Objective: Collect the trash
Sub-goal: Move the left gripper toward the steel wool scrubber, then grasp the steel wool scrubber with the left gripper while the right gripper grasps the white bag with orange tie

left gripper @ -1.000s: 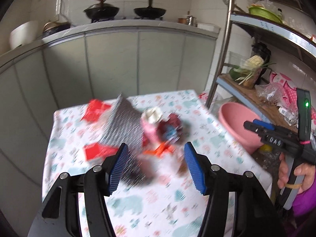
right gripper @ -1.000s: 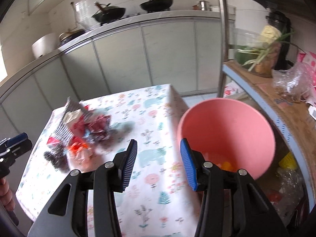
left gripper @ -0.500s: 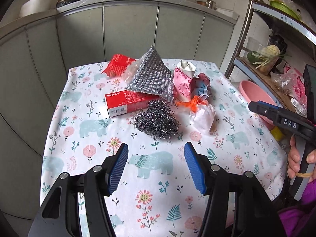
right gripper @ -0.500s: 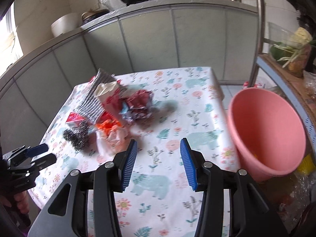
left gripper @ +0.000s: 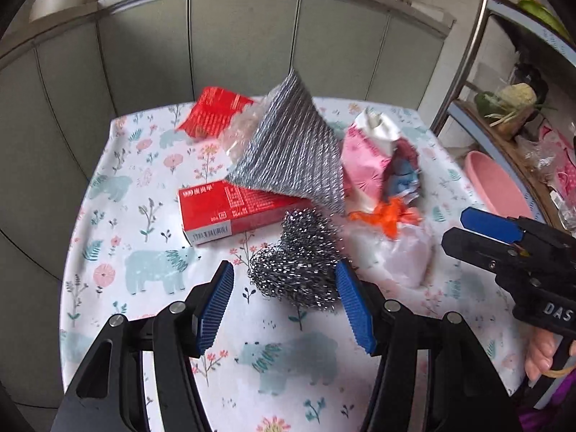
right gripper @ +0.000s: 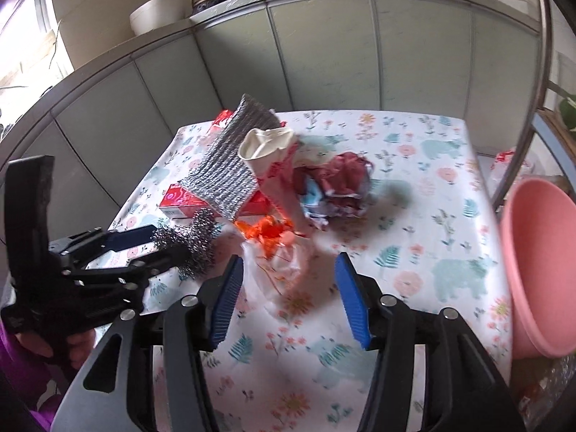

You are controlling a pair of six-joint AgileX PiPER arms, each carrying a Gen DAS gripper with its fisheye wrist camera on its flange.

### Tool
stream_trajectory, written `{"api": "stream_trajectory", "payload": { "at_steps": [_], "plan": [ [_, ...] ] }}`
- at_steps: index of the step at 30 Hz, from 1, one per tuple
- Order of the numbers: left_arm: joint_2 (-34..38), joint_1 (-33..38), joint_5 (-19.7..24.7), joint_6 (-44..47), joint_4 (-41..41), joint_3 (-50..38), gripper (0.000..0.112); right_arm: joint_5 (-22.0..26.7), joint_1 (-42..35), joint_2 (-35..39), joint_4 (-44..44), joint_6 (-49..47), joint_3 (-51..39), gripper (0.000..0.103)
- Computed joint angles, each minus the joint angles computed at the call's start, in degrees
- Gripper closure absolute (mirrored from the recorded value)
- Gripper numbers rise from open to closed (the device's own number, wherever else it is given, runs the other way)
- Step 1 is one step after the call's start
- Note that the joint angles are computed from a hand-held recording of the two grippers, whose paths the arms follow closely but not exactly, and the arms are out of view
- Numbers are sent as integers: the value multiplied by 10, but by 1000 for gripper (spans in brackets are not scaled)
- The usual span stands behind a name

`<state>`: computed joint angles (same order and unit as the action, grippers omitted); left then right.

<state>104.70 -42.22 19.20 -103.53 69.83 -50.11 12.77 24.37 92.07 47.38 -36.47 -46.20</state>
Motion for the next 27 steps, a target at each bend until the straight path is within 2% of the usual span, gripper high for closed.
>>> {"api": "stream_trajectory", "payload": {
  "at_steps": [5, 7, 9, 13, 15, 19, 27],
  "plan": [
    [16, 9, -19, -26, 33, -4, 55, 10, 13, 45, -75, 72, -43, 49],
    [19, 12, -27, -26, 39, -7, 59, 15, 16, 65, -105, 104, -59, 49],
    [20, 14, -33, -37, 53, -8, 67, 26, 13, 75, -93, 95, -68, 49],
    [20, 7, -21, -34, 54, -14, 76, 35, 16, 95, -110, 116, -85, 49],
    [19, 5, -17, -27, 46, -16, 81, 41, 14, 100, -92, 100, -89, 49],
    [11, 1, -12, -23, 36, -12, 85, 39, 15, 103, -81, 88, -91, 49],
    [-24, -9, 3, -42, 40, 20, 86, 40, 12, 83, -42, 45, -73, 58]
  ]
}}
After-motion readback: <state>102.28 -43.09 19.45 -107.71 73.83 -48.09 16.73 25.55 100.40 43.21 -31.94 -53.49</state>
